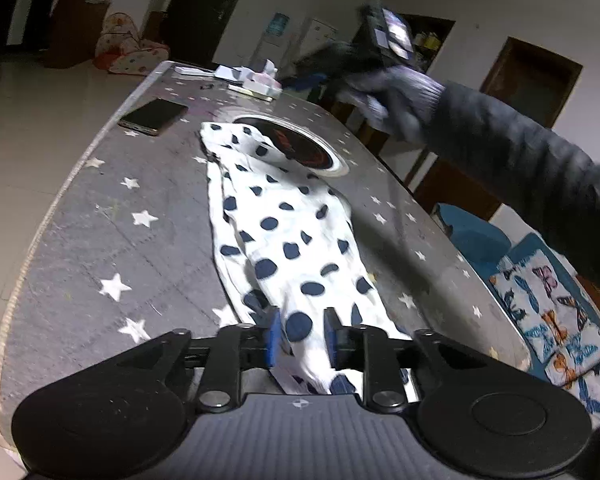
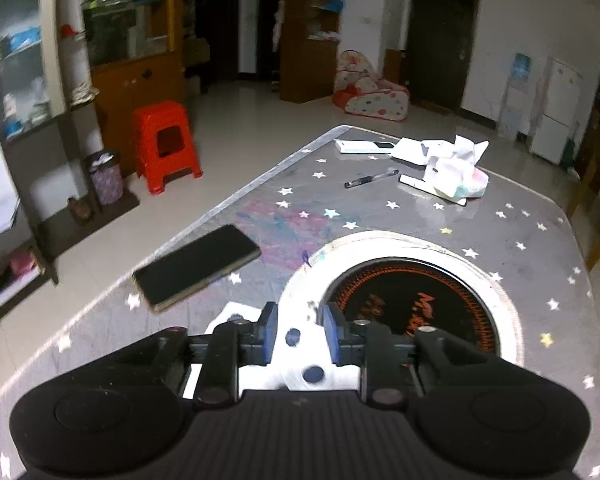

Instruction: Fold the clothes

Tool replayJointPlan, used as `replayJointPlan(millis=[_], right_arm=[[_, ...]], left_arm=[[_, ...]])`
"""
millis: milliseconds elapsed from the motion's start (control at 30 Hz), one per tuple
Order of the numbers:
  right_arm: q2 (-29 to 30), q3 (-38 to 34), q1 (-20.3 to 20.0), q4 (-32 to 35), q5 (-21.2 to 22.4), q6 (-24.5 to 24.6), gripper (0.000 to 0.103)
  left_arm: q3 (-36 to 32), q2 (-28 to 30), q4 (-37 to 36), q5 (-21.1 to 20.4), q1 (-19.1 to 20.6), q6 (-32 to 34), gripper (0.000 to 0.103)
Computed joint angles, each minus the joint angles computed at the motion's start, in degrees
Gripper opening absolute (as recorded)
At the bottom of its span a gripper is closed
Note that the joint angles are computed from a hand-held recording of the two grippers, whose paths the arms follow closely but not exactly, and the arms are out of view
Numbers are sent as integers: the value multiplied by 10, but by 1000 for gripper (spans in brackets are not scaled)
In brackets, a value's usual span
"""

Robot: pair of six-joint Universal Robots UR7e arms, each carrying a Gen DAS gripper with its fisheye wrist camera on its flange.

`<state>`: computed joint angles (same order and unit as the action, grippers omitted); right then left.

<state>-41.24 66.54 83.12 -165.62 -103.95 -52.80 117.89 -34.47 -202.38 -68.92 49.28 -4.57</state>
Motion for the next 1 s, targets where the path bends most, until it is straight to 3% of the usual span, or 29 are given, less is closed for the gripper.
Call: replayJointPlan(millis=[200,233,367,600,833,1000], right_arm=[[-73,87,-9,-3,1,-73,33],[-85,105,-12,-7,4,-85,37],[-129,160,-25,-4,18,-112,38],[-204,255,-56,35,44,-157,39],[-274,359,-92,104,87,-191,45],[-291,416,-116,118,114,-205,45]], left_arm=[[-45,26,-11,-8,0,30,26],[-56,32,-8,-15,3,36,26],[-104,59,33,-16,10,50,26],[-139,84,121,32,17,12,17],[-125,65,146,44,6,15,16],[-169,80,134,69,2,41,17]])
